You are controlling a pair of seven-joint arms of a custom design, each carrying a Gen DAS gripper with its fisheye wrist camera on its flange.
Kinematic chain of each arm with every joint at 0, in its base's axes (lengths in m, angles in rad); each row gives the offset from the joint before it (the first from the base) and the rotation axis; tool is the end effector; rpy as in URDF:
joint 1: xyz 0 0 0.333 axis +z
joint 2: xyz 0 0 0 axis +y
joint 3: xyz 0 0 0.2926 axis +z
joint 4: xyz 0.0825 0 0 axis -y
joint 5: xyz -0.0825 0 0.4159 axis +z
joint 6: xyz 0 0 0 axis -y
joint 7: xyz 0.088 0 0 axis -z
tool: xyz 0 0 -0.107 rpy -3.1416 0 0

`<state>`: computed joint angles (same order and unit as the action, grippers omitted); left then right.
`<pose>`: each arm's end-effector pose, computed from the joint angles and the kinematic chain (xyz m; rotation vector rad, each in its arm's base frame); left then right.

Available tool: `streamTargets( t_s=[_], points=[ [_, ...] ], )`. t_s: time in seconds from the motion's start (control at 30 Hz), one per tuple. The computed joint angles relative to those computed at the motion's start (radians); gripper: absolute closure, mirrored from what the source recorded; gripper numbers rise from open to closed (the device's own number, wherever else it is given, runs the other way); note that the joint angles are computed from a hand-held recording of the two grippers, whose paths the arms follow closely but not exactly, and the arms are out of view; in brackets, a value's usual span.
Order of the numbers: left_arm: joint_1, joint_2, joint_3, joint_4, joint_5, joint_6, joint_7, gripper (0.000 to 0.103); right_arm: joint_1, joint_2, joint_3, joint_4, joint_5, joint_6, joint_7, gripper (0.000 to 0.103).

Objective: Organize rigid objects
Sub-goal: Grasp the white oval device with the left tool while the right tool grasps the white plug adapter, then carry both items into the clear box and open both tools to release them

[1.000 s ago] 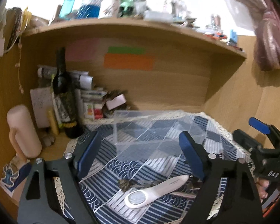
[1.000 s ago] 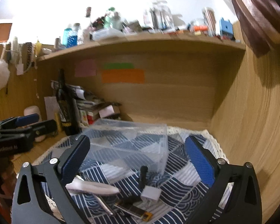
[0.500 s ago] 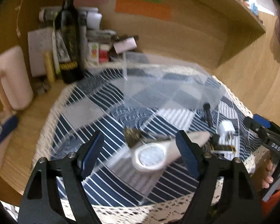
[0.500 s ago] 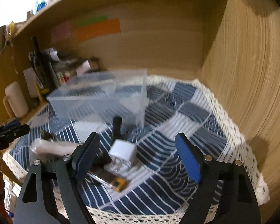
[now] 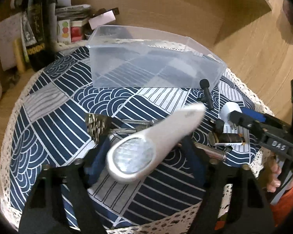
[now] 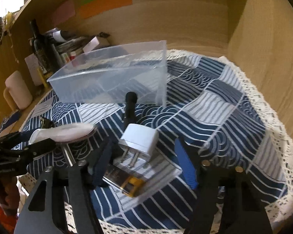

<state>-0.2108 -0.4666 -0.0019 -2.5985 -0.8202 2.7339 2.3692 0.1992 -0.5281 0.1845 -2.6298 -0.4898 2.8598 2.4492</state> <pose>0.4602 -0.0707 0.4313 -1.5595 2.2193 -1.0447 0.4169 0.1966 0.4588 -1.6617 1.7682 -0.6459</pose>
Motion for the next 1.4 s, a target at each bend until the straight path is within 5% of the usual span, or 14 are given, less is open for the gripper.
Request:
streamTargets(
  t_s=[0.1, 0.2, 0.43, 0.53, 0.97, 1.1, 1.2, 1.4],
  points=[
    [-0.003, -0.014, 0.005, -0.011, -0.003, -0.007, 0.01, 0.057, 0.007, 0.032, -0.01, 0.016, 0.017, 0.003, -0.003, 0.056],
    [-0.003, -0.046, 0.003, -0.041, -0.003, 0.002, 0.011, 0.063, 0.013, 0.049, -0.022, 0.018, 0.037, 0.013, -0.001, 0.063],
    [-0.011, -0.017, -0.014, -0.035, 0.05, 0.034, -0.025, 0.059, -0.005, 0.049, -0.006, 0.016, 0.023, 0.015, 0.025, 0.065],
    [-0.024, -0.003, -0.038, -0.05, 0.051, 0.135, -0.035, 0.063, -0.024, 0.053, 0.007, 0.018, 0.006, 0.024, 0.057, 0.065],
    [-0.142, -0.094, 0.082, -0.062, 0.005, 0.248, 0.049, 0.064, -0.097, -0.04, 0.068, -0.017, -0.106, 0.068, 0.159, 0.066],
    [-0.175, -0.056, 0.121, 0.011, -0.021, 0.215, 0.088, 0.064, -0.124, -0.061, 0.086, -0.009, -0.134, 0.07, 0.174, 0.066],
    [-0.173, -0.007, 0.104, 0.064, -0.04, 0.257, 0.116, 0.064, -0.14, -0.068, 0.096, 0.006, -0.155, 0.075, 0.181, 0.066],
    [-0.105, 0.024, 0.058, 0.15, -0.012, 0.166, 0.109, 0.064, -0.161, -0.068, 0.107, 0.041, -0.197, 0.095, 0.178, 0.066]
  ],
)
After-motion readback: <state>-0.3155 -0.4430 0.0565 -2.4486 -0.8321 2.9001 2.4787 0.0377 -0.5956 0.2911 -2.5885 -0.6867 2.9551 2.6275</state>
